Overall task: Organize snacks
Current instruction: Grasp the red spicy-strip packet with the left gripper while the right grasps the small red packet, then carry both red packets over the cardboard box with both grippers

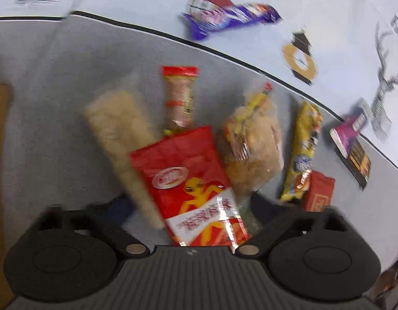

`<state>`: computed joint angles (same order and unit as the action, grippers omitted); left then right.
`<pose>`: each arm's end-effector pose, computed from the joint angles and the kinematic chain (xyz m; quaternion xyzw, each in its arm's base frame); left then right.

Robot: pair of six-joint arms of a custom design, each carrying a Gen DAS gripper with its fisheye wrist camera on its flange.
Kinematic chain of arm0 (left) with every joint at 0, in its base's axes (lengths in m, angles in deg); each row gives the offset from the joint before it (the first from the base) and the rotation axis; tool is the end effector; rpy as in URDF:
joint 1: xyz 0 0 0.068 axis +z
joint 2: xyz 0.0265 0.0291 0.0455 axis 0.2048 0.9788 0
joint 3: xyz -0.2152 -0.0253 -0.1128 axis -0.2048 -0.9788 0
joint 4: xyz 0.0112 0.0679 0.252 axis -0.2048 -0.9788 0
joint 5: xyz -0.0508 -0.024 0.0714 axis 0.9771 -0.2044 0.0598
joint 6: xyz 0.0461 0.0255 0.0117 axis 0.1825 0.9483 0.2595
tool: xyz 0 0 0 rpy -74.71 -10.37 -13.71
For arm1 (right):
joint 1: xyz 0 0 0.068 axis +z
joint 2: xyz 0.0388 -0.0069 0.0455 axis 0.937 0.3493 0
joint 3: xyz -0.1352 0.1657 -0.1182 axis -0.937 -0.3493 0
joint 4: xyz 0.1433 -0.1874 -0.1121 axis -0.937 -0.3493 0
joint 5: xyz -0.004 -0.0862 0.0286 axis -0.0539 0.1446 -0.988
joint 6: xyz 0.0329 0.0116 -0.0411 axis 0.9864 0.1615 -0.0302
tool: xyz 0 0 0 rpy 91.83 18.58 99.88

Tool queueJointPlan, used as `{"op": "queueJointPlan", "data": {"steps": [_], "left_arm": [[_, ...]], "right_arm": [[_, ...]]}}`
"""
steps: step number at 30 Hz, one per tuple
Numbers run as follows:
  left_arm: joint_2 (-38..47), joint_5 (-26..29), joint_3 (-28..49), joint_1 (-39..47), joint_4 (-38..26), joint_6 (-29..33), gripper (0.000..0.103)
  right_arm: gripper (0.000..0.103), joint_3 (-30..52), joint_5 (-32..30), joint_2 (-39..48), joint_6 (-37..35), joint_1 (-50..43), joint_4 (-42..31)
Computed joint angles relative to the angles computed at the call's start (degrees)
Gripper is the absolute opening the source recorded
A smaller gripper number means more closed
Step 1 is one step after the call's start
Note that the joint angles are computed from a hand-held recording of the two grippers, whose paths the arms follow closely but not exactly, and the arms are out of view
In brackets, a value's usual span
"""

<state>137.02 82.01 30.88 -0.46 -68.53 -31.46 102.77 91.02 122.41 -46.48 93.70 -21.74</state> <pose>0.3438 -0.0794 0.1608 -0.2224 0.9700 -0.0883 0.0423 0.2523 0.1049 0.0827 -0.0283 0.9353 0.0220 0.3519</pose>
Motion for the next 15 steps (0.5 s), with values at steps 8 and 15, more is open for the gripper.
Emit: {"op": "queueJointPlan", "data": {"steps": [8, 15], "left_arm": [[-13.4, 0.1, -8.9, 0.4, -3.3, 1.3, 0.014], [-27.3, 0.1, -17.1, 0.7, -6.0, 5.4, 0.009]], "right_arm": [[0.048, -6.9, 5.2, -10.5, -1.1, 4.9, -1.6], [0.048, -13.5, 9.2, -33.8, 7.0, 8.4, -14.0]]}}
